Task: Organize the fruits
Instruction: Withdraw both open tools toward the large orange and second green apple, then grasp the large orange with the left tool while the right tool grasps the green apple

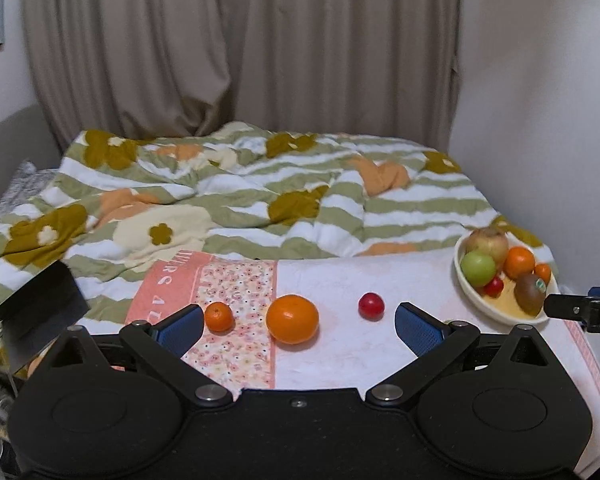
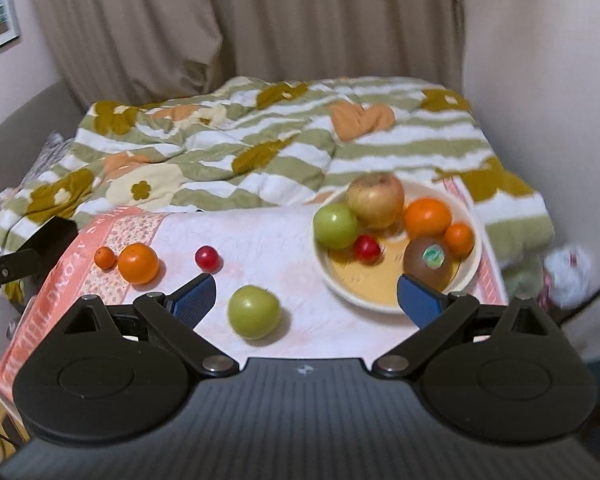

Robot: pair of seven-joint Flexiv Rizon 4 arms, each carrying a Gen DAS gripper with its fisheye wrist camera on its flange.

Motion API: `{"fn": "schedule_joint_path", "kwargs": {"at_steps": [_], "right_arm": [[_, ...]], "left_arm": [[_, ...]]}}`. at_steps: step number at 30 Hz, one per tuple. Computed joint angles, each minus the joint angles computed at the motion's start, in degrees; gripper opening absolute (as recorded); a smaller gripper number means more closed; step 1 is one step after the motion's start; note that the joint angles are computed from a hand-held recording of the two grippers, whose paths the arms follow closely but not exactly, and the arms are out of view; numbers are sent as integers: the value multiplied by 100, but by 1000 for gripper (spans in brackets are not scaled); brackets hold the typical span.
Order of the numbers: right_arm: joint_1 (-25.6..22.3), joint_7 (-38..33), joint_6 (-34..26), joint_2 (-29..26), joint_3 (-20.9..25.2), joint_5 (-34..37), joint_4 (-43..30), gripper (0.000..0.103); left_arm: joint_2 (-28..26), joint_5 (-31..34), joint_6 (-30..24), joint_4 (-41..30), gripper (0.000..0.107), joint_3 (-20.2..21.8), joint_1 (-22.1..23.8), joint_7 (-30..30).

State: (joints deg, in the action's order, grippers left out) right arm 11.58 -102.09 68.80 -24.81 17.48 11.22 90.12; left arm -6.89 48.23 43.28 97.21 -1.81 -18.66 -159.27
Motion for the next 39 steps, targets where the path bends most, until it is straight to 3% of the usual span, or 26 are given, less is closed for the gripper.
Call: {"fn": "schedule_joint_path", "kwargs": {"at_steps": [9,15,21,26,34,39], "right_arm": [[1267,2865,456,-52,-1159,-1623,664,103],[1646,4341,386,-342,-1484,-2426,586,103],[1637,4842,25,-618,-1342,-2906,317,103],[1651,5065,-148,-782,-1308,-3097,181,103],[1637,5213,-306,-996,-1256,-3167,-9,103],[1656,5173,-339,-1075,-1246,-3185,-69,98]], "left_arm": [[-410,-1568,2009,677,103,349,890,2013],[-929,-2942,2731,874,102,277,1290,3691],[-1379,-4077,3003,930,101,84,1497,4844],[-1651,-4678,2952,848,87,186,1380,5345],[-1809,-4987,3075,827,68,442,1129,5772],[-1784,-5235,3262,985,64,341,1241,6020]]}}
